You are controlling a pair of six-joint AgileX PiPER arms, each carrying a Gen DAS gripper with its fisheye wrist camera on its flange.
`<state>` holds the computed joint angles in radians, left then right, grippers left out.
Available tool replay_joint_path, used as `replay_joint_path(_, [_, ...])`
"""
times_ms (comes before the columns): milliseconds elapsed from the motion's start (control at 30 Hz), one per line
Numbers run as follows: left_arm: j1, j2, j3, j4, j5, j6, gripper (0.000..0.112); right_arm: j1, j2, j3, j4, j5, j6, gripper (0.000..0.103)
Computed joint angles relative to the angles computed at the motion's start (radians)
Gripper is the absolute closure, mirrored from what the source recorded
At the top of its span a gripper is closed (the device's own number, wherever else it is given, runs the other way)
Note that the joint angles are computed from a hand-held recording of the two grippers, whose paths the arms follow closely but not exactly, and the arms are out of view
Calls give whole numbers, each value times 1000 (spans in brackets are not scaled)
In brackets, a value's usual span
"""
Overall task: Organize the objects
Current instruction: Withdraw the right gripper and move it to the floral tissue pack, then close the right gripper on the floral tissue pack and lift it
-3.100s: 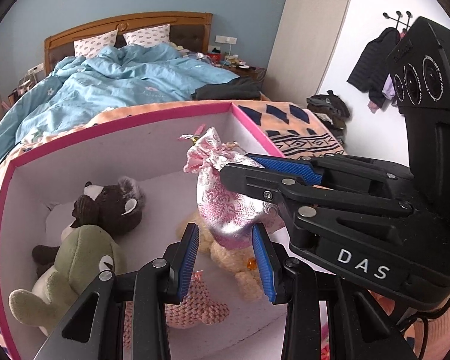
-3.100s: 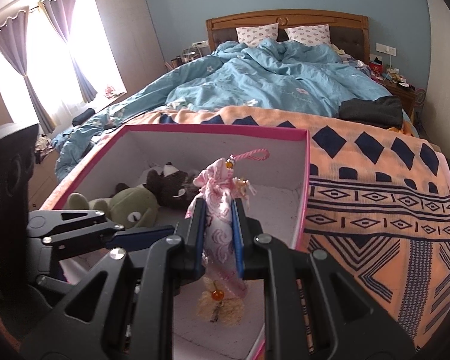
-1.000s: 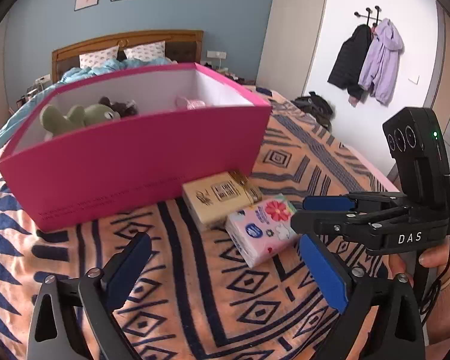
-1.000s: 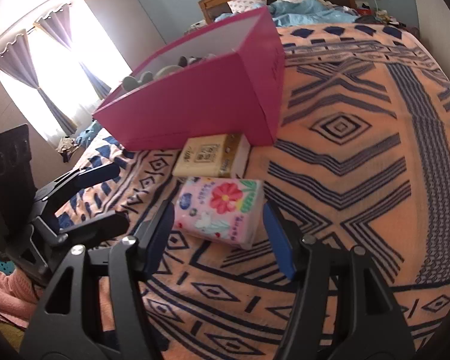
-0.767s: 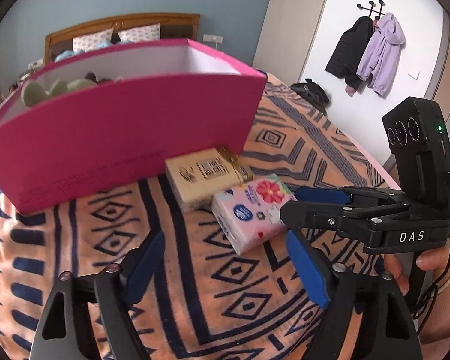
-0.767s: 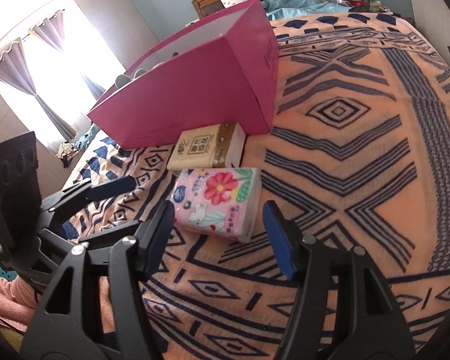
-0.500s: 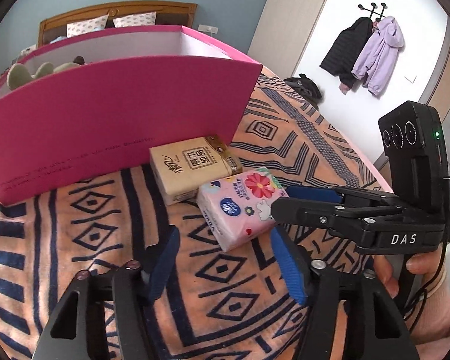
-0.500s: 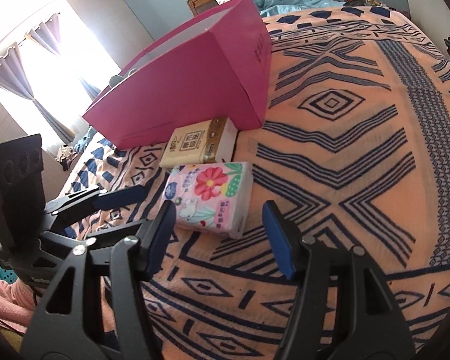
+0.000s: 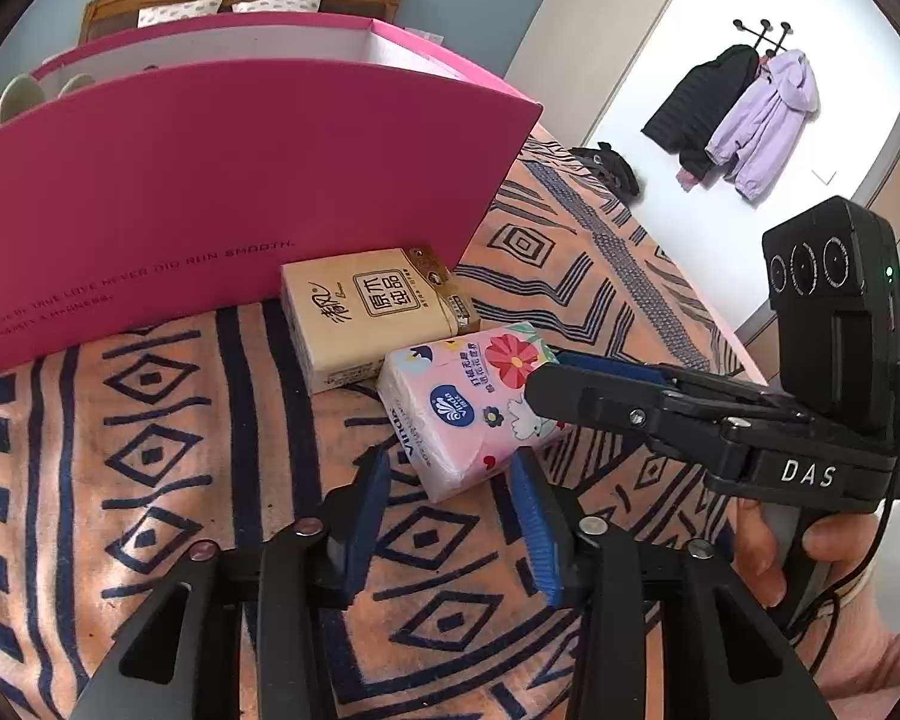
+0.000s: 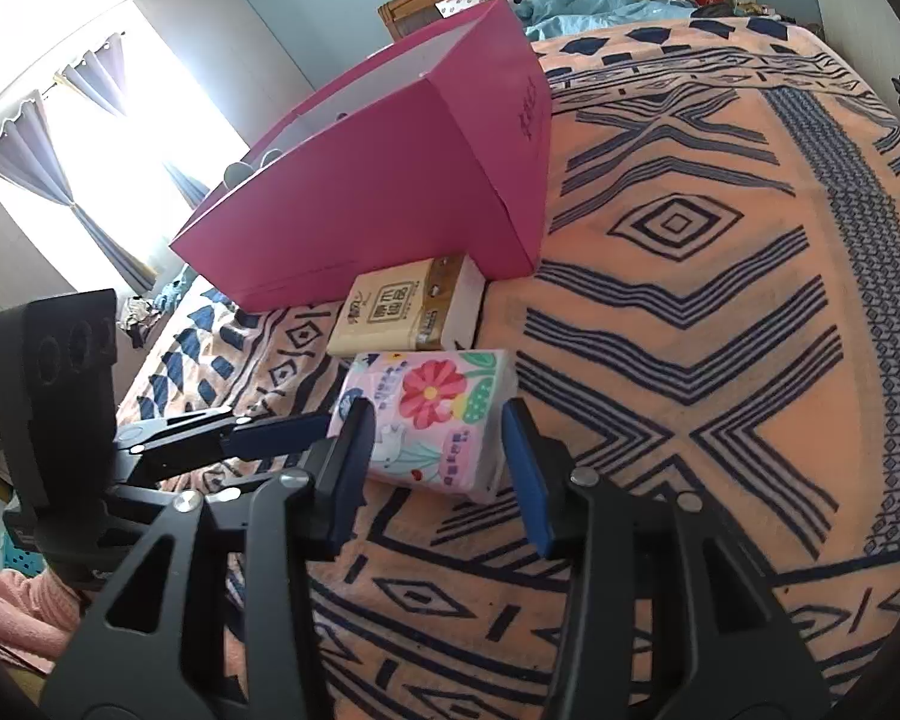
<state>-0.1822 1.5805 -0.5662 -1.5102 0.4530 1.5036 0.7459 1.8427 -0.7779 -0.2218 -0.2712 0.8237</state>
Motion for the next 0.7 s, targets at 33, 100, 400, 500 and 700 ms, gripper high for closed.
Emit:
replay_joint_path(33, [0,2,-2,-3,3,3,75,1,2,-2,0,1,1,58])
replay_joint_path(100, [2,5,-5,-4,11,4,77,2,6,-8,-7,5,5,61])
replay_joint_path(400, [6,-6,7,-3,20,5,77,28,9,-12,50,15,-39,65])
replay_joint_path(500, [9,-17,20,0,23,8,77,33,5,-3,43,5,-27,65])
replay_joint_path(700, [37,-37,43,27,46,3,77,48,-1,17,26,-12,0,65])
